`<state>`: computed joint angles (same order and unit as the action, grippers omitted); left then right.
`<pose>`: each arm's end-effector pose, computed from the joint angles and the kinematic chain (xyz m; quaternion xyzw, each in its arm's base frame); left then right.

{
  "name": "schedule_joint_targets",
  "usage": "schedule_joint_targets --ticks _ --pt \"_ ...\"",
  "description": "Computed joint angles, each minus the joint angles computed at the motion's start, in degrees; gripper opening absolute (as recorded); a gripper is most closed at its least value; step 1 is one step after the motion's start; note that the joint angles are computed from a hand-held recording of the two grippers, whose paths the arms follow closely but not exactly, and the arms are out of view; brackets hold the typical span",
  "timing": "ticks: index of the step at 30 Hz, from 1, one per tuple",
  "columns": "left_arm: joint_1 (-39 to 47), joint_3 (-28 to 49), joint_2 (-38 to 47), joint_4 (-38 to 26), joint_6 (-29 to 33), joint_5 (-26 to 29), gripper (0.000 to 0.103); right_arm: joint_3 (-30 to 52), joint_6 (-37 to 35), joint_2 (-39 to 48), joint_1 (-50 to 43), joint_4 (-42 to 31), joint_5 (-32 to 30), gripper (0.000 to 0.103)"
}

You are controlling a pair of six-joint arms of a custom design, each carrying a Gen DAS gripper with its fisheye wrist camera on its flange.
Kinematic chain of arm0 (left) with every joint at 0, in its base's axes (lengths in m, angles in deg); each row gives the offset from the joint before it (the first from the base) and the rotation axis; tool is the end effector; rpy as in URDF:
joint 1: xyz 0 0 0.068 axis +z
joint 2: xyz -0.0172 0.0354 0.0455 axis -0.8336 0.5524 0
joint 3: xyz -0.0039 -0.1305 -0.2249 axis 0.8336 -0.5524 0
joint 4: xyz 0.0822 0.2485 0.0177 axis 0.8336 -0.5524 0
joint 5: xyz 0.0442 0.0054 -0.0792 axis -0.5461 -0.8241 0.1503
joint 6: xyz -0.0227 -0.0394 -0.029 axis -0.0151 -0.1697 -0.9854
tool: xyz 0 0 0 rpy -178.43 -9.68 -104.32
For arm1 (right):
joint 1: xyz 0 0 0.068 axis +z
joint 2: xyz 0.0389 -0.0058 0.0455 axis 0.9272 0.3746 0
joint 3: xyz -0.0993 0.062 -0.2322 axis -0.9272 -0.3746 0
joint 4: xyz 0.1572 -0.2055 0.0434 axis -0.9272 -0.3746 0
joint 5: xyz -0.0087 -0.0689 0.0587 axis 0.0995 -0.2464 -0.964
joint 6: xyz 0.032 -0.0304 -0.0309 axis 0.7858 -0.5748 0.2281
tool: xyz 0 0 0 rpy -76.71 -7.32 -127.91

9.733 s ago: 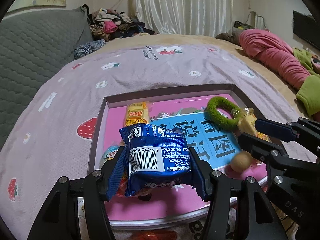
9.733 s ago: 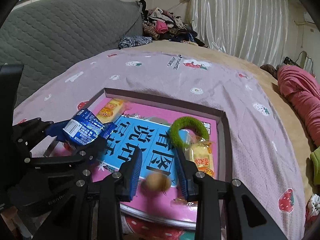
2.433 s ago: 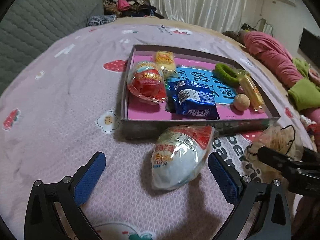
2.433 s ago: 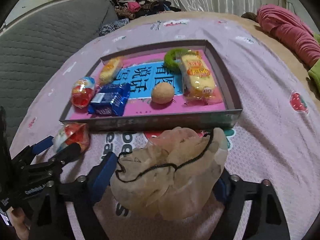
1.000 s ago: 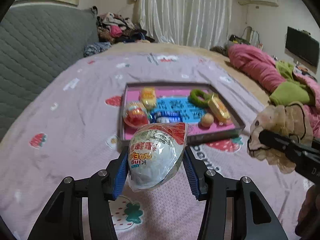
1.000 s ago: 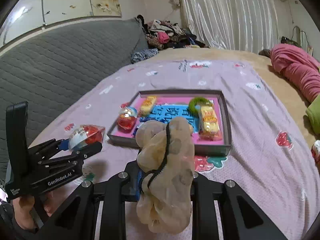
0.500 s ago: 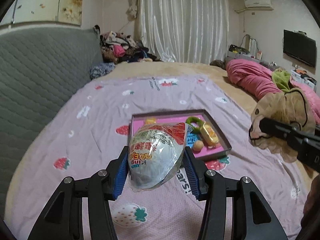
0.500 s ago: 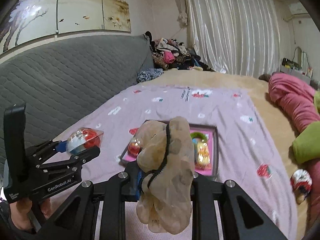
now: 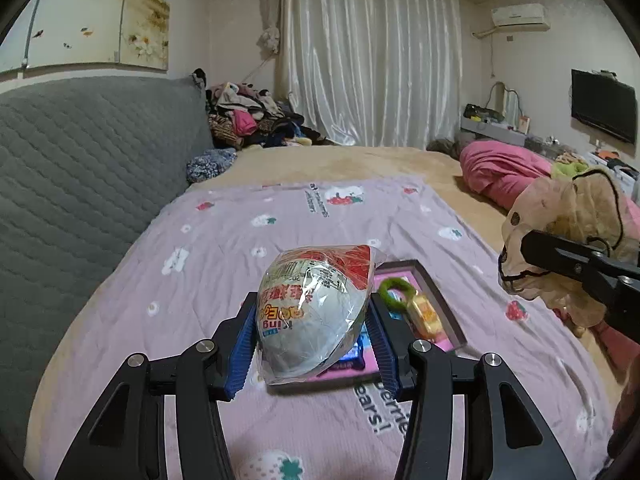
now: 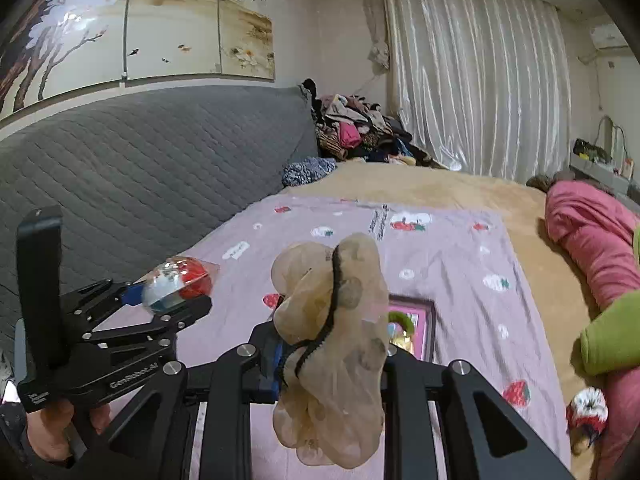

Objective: Organize objects
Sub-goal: 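Lift the egg candy and plush toy and carry them over the tray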

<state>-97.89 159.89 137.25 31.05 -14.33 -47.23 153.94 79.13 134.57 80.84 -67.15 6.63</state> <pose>0.2003 -0.1447 0.3967 -0.0779 0.8684 0.0499 0.4872 0.2228 0.0657 0.4106 -0.2713 0.8188 0.1944 0.4671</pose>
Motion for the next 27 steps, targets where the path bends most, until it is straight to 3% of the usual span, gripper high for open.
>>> schedule_joint_targets --ticks 7,13,21,27 --pt "7.2 3.3 4.1 6.0 7.4 5.7 0.054 6.3 0.6 6.5 1.9 2.1 1.2 0.025" --pt "13.7 3.4 8.4 15.8 13.6 12.8 0.054 8.8 2.0 11.8 3.0 6.3 1.7 0.025" --pt "19.9 0.2 17.8 26.7 14.8 20.9 0.054 5.1 3.7 20.5 2.9 15.6 0.8 0.025" --pt "21.4 -3.1 26.2 33.7 13.5 22.0 0.054 -0.6 3.9 28.0 2.9 23.0 2.8 0.025"
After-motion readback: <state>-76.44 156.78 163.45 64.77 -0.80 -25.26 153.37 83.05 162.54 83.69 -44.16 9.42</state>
